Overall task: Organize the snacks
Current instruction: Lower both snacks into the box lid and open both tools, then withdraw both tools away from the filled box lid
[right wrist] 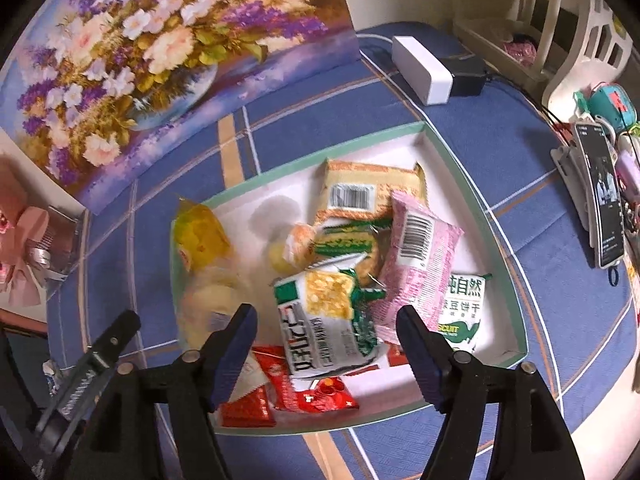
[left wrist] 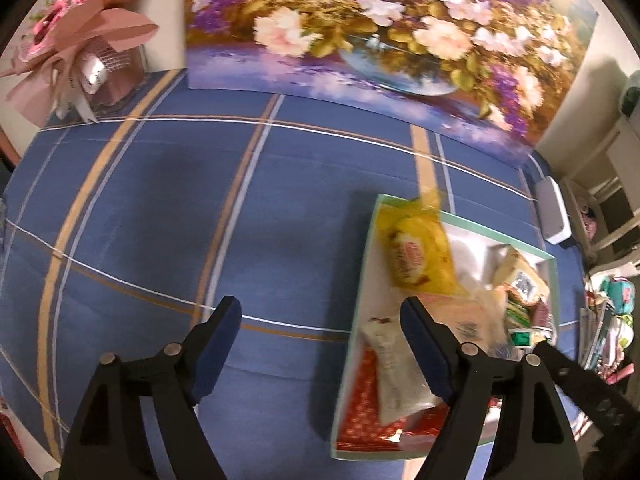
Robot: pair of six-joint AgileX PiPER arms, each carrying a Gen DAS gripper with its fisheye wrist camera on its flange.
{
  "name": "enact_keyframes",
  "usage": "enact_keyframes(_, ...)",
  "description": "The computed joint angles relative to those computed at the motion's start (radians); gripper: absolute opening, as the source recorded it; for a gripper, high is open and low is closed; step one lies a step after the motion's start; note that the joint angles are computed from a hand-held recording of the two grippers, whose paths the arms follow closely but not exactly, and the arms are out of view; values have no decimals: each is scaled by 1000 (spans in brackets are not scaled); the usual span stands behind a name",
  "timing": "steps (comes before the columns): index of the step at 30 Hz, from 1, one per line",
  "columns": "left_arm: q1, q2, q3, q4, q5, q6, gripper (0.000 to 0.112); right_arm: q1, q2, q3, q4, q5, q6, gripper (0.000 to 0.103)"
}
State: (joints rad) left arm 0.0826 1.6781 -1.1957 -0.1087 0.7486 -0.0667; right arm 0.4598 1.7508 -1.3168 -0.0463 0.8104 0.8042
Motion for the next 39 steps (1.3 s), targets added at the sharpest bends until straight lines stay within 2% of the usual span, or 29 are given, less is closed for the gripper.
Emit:
enact_keyframes(1,1,-3,3,23,-8,-16,84,7,-2,-4,-9,-3,4,88)
enact_keyframes(3,3,-10,11,71,-21,-47,96,26,1,-21,-41,7,19,90)
enact_keyframes(7,12,-28,30,121,-56,-73,96,57,9,-47,-84,18,40,103)
enact_keyframes(10,20,-40,40,138,-69,-81,96,75,12,-59,-110,27,46,103)
enact_keyframes(17,27,-42,27,150,-46,-84,96,105,12,-83,-159,56,73,103)
enact_keyframes(29,-28,-94,46,364,-20,-283,96,140,10,-112,-189,97,88,103)
enact_keyframes(34,-79,-126,66,538,15,-445,96,152,0,-115,-200,109,97,103)
enact_keyframes(39,-46,-158,77,468,4,-374,96,167,-9,-111,-211,117,113,103)
